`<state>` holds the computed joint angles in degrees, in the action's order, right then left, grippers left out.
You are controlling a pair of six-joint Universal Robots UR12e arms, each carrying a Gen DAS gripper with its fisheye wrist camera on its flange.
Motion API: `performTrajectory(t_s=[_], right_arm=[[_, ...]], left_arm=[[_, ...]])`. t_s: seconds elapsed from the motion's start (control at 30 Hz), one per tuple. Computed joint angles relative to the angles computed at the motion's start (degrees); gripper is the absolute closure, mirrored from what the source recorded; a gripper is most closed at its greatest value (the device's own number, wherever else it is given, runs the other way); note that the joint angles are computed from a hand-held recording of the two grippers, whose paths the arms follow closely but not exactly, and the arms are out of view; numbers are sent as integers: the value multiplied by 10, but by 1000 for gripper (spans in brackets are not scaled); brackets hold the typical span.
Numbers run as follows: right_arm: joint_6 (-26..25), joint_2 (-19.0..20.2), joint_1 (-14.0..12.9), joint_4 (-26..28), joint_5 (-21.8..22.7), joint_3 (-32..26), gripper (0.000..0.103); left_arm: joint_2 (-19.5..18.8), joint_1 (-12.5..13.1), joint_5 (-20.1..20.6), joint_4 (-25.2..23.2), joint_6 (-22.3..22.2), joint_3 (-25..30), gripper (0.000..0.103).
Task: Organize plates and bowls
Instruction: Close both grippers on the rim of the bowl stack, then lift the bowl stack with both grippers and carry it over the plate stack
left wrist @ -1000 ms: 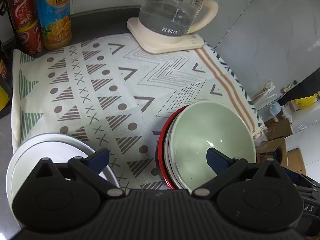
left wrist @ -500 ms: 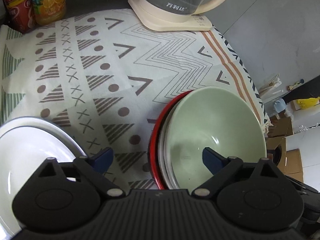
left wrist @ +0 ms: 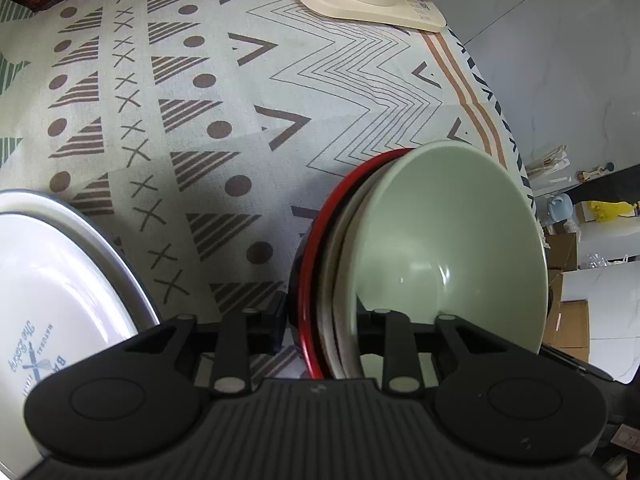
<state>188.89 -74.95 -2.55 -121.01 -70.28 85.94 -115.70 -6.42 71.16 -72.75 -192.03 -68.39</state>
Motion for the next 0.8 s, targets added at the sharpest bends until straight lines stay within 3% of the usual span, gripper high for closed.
performTrajectory(t_s=[0.13,0.27,0.8], right_arm=[[-6,1,3,-4,-13,-2,71],[-7,0,1,-10,-10,2,73],[-6,-7,8,-56,-8,2,74]], left_arm=[[2,3,-8,5,6,-4,76],[3,2,-5,-7,14,-1,76],[29,13,-4,43,11,-22,75]])
